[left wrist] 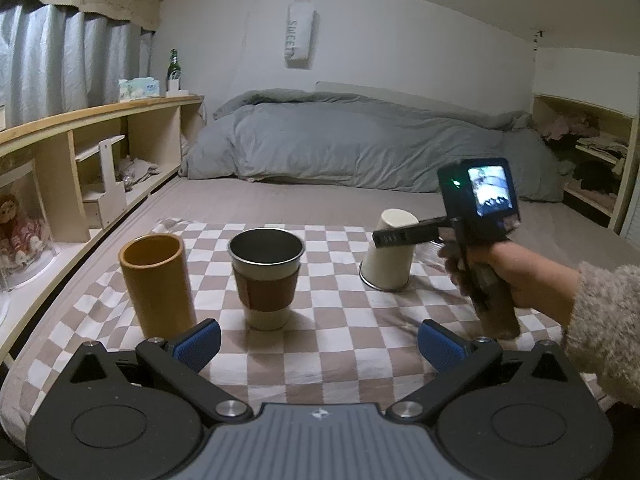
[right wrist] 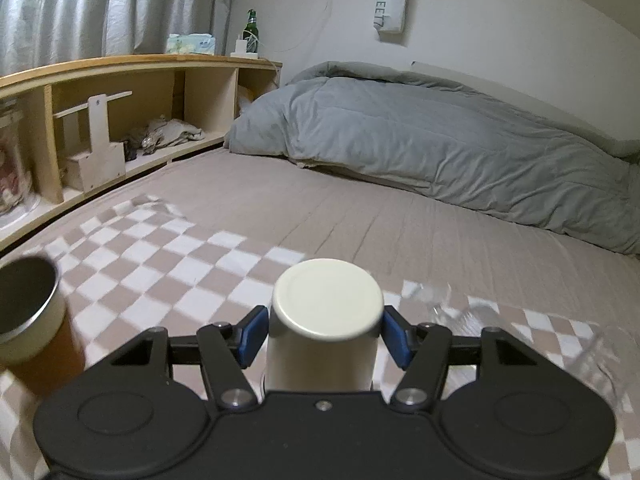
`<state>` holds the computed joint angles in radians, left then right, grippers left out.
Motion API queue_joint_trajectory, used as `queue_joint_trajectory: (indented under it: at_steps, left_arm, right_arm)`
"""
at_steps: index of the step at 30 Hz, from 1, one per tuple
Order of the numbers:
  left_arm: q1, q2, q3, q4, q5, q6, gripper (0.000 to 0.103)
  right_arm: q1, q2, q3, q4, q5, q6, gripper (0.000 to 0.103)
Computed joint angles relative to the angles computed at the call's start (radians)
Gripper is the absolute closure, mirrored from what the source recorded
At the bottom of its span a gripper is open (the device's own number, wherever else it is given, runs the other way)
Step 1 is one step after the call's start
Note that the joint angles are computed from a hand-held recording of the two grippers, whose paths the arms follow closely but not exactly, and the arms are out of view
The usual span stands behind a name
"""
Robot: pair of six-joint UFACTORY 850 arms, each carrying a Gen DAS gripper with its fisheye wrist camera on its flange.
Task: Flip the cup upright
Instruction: 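Lift the cream cup with the right gripper and tilt it toward the left gripper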
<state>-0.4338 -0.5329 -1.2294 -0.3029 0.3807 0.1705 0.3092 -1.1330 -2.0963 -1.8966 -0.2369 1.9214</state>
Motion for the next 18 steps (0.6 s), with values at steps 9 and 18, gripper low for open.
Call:
queue_joint_trajectory:
  at_steps: [9,18]
  left_arm:
    - [-0.019,-0.014,-0.011,-0.030,0.022,0.053,0.000]
    - [-0.037,-0.028,-0.023,-0.054,0.034,0.094,0.000]
  right_arm:
    - [-0.013,0.221,0.361,-0.480,-0.006,0.536,0.041]
    - [-0.020,0.295,0.519,-0.474,0.063,0.575,0.041]
